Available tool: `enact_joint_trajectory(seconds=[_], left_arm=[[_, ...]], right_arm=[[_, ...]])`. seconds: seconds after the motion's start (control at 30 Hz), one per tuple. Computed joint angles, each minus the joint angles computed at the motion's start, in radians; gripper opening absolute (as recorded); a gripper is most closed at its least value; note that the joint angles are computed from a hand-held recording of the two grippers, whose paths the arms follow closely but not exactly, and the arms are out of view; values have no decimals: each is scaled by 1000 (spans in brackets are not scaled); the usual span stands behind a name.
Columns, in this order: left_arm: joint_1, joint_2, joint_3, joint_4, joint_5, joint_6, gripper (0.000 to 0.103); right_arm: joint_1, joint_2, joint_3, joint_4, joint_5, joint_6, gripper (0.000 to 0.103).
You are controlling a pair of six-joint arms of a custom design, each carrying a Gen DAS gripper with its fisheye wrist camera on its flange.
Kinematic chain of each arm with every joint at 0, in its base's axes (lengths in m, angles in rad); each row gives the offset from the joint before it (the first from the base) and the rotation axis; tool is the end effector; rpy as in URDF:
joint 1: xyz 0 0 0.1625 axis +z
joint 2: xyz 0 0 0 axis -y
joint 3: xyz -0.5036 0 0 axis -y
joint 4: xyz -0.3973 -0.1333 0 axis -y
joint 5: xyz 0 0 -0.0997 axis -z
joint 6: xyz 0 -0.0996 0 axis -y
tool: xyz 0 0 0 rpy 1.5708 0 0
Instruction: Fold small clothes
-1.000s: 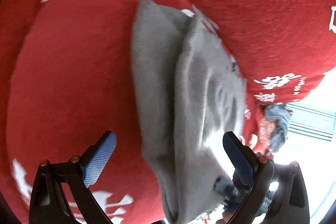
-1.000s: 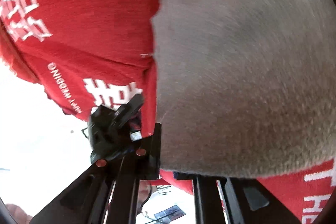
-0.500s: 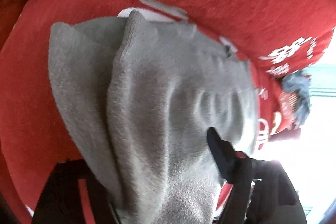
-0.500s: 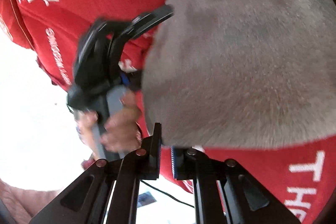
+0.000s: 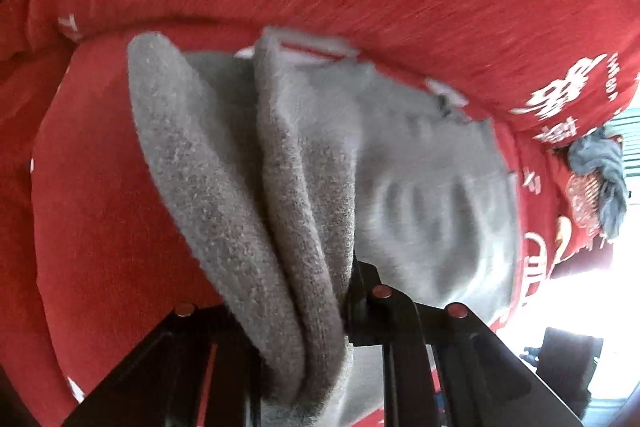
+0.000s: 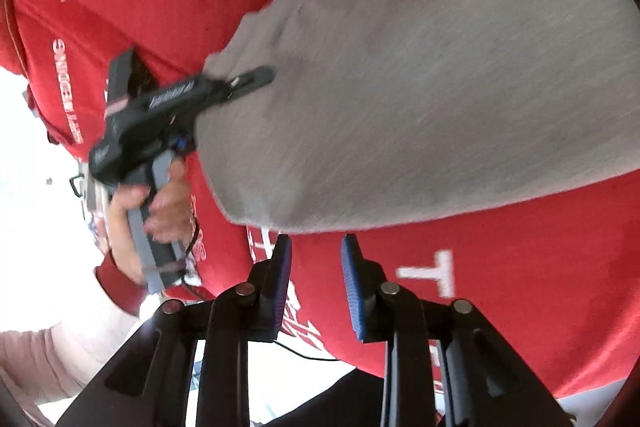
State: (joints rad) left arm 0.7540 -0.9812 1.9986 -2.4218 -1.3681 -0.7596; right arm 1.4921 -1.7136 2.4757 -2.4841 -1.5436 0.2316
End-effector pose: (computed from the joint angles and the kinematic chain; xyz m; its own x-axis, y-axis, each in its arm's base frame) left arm -0.3113 -0.5027 0.1303 -0.9636 0.0694 -0.2580 0.0763 0.9969 -0.0166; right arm 0.1097 -0.3390 0.3033 -0.9524 0.2987 -0.0607 0.3045 0.9421 -0.1404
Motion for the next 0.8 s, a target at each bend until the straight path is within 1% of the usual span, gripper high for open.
enact_joint_trajectory(seconds=[0.1, 0.2, 0.33, 0.43, 0.53, 0.63, 0.67, 0.7, 0.73, 0.8], left_arm=[[-35, 8, -33, -15, 6, -11, 18], [-66, 38, -88, -9, -4, -6, 18], [-113, 116, -198, 36, -9, 4, 18], [-149, 206, -307, 96, 4, 24, 18], [-179, 310, -419, 184, 20, 32, 18], [-198, 398, -493, 257, 40, 35, 19], [-204, 433, -525, 302, 48, 36, 19], [-210, 452, -543, 330, 58, 33, 21], [-216, 471, -560, 357, 66, 31, 28], [-228, 489, -568, 355, 69, 39, 34]], right_arm=[[-45, -47, -10, 14, -5, -30, 30], [-83, -85, -32, 33, -16, -46, 30], [-146, -137, -62, 71, -9, -79, 30], [-196, -174, -85, 104, -6, -105, 30], [-254, -203, -106, 126, 12, -132, 30], [-333, -216, -129, 148, 52, -169, 29], [-361, -216, -133, 152, 68, -177, 29], [-390, -217, -136, 157, 89, -185, 29], [-419, -220, -138, 164, 110, -193, 29], [-454, -223, -139, 173, 139, -205, 29]])
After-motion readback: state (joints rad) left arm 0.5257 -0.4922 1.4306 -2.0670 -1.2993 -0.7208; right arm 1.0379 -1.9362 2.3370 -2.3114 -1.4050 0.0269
